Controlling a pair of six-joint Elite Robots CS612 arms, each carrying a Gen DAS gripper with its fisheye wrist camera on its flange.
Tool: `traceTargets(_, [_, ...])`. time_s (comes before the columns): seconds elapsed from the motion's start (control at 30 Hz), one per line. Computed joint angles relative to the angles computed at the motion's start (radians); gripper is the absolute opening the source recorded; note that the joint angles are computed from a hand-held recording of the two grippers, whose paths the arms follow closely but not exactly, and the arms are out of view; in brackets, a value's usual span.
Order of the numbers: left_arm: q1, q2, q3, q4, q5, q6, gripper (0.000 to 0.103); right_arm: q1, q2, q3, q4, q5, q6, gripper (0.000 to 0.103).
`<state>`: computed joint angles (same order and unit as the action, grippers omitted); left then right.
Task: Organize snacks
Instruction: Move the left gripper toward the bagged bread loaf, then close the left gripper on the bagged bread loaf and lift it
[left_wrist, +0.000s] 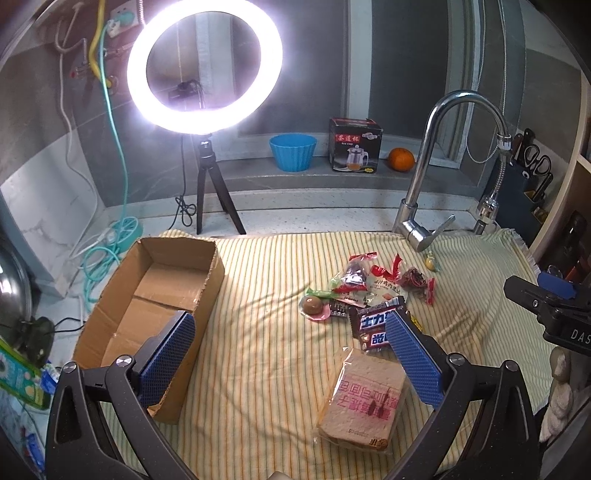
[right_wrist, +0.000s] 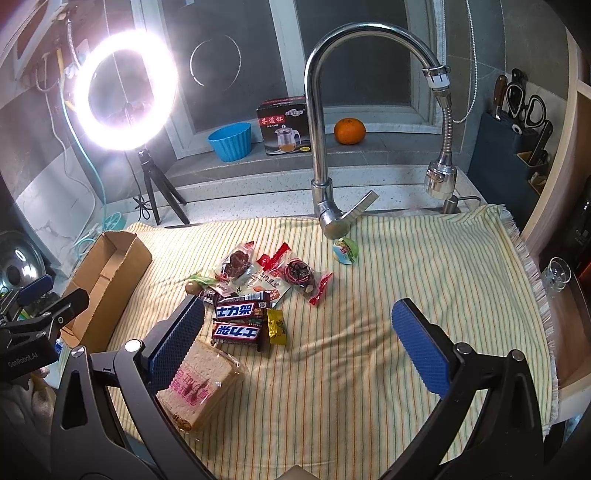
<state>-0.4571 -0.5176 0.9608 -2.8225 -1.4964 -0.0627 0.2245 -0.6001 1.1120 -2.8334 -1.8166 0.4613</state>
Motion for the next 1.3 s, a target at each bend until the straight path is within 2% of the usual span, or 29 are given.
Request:
traceTargets(0.33, [0.0,0.006,-0.005,0.031,-0.013,0.005,0.102,-0.008,0.013,0.001,0.014,0.068,0.006,0.103])
traceTargets(0.47, [-0.001,0.008,-0.004,0.05,-0.017,0.01,0.1,-0.014,0.02,-0.001,0.038,0.118,0.022,0.097])
traceTargets(0.83, [0.003,0.013,-0.006,0.087,-0.043,0.019,0.099,-0.021,0.031,-0.007,0.064,0.177,0.041,0.097])
traceTargets(0.93, [0.002,0.013,-0.004,0.1,-0.051,0.035,0.097,-0.022,0.034,-0.009,0.07,0.2,0.042,0.094])
traceTargets(1.27, [0.01,0.033,-0.028,0.204,-0.095,0.027,0.082,-0.024,0.059,-0.029,0.107,0.297,0.055,0.086])
traceTargets(1.3, [0.011,0.033,-0.028,0.21,-0.097,0.029,0.077,-0.025,0.062,-0.031,0.109,0.307,0.058,0.086])
